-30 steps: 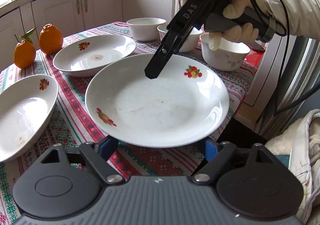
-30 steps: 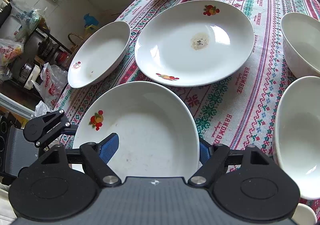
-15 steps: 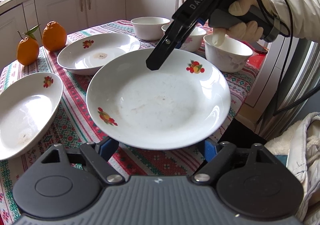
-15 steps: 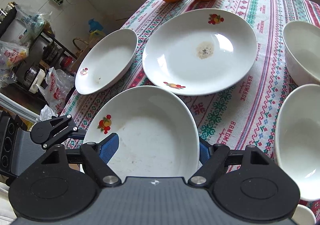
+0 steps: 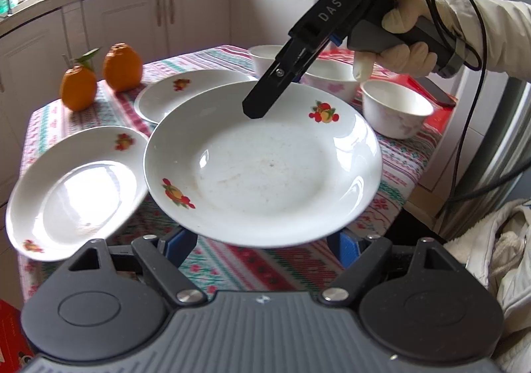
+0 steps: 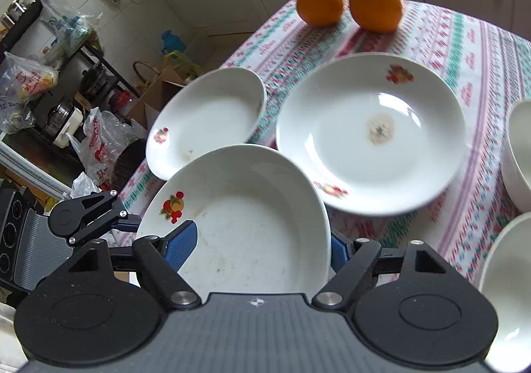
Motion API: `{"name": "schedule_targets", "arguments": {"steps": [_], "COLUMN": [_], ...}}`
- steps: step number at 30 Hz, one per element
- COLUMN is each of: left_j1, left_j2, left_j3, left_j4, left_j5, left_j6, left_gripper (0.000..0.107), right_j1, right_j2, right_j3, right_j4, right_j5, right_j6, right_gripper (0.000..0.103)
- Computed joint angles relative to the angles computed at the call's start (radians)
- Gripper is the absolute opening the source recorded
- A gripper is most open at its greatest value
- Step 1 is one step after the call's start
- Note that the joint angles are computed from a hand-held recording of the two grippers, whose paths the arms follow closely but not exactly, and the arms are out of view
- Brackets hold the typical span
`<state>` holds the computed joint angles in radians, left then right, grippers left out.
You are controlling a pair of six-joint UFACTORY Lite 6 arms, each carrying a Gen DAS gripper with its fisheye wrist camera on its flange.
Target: Organize plates and bowls
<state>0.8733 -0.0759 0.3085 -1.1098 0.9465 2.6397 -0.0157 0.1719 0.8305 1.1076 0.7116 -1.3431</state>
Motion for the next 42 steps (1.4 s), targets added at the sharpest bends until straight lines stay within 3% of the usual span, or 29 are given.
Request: {"name": "schedule_targets", "arguments": {"steps": [9, 24, 42], "left_j1": [0.087, 0.095, 0.051], "left_j2": [0.079, 0.265, 0.337], "left_j3": [0.154, 0.339, 0.438], "left_j4": [0.005, -0.073, -0.072], "left_j5": [0.025, -0.054, -0.085], "left_j6": [-0.049, -0.101, -0.187], "left_gripper": [0.085, 0.085, 0.085], "right_j1": [0.166, 0.322, 0.340], "right_j2": [0.166, 0.580, 0.766], "right_j3": [0.264, 0.795, 1.042], "right_j4": [-0.019, -0.124, -0.202], "right_j5": [-0.009, 0.033, 0.065], "right_j6": [0.098, 0.284, 0.402], "right_gripper": [0.084, 0.084, 0.084]}}
